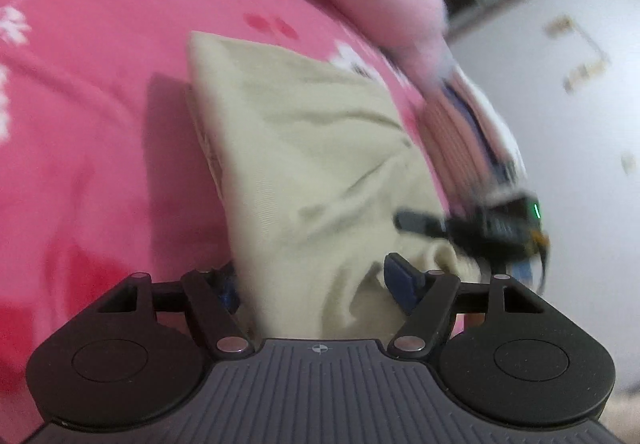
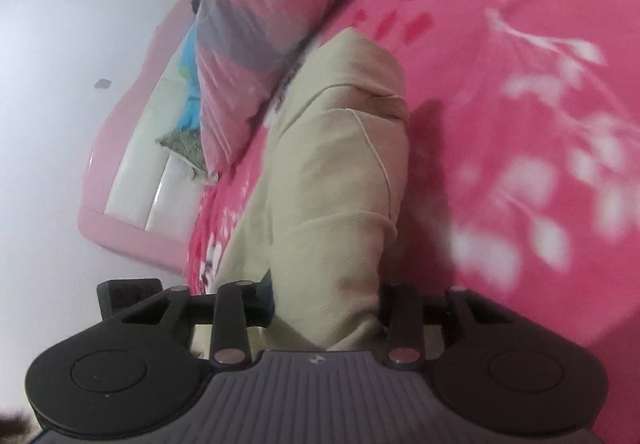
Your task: Fold clothes
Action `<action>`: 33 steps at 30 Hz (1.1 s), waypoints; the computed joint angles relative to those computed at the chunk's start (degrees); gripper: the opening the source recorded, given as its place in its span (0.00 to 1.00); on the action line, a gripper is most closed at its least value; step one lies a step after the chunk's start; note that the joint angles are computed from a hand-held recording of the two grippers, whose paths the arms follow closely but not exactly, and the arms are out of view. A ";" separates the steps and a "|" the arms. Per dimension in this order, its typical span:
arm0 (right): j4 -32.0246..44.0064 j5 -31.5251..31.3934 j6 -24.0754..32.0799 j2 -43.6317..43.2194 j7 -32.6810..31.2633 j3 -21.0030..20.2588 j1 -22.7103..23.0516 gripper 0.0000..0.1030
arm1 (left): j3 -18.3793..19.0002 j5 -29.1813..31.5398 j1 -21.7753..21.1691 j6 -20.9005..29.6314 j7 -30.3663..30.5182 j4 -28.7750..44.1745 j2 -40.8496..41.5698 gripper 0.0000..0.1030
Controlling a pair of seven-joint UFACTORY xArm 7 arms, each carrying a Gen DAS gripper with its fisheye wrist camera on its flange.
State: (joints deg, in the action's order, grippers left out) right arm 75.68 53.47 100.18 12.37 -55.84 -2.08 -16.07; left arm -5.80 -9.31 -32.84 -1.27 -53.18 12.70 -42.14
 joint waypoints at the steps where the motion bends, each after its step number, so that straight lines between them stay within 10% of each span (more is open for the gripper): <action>1: -0.40 -0.90 -0.94 -0.27 -0.30 -2.47 1.55 0.51 | -2.31 2.38 2.31 3.09 -2.52 0.43 -1.58 0.66; 3: -2.31 -1.47 -4.39 -1.09 -1.19 -1.03 -0.46 0.52 | -10.03 2.67 9.72 10.62 -4.48 2.03 -6.38 0.65; 7: -6.50 4.07 -6.63 -3.11 -5.37 -1.37 -1.62 0.56 | -13.56 8.98 17.63 16.60 -5.10 8.59 -8.08 0.67; 16: -18.41 13.73 -9.39 -8.81 -26.22 -4.95 -4.05 0.46 | -27.66 36.91 37.47 22.86 1.38 45.13 32.32 0.59; 25: -19.04 13.24 -10.49 -8.76 -28.62 -5.38 -3.10 0.44 | -26.18 44.24 25.96 49.97 20.90 69.89 54.87 0.52; 33: -20.46 12.76 -12.25 -10.22 -29.41 -5.80 -2.46 0.44 | -22.03 47.46 16.34 63.72 31.81 78.46 58.66 0.34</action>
State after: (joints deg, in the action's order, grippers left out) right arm 55.23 66.22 87.92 2.16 -85.25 -7.87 -18.52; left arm -27.83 38.15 -16.50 62.45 -21.37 91.15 16.51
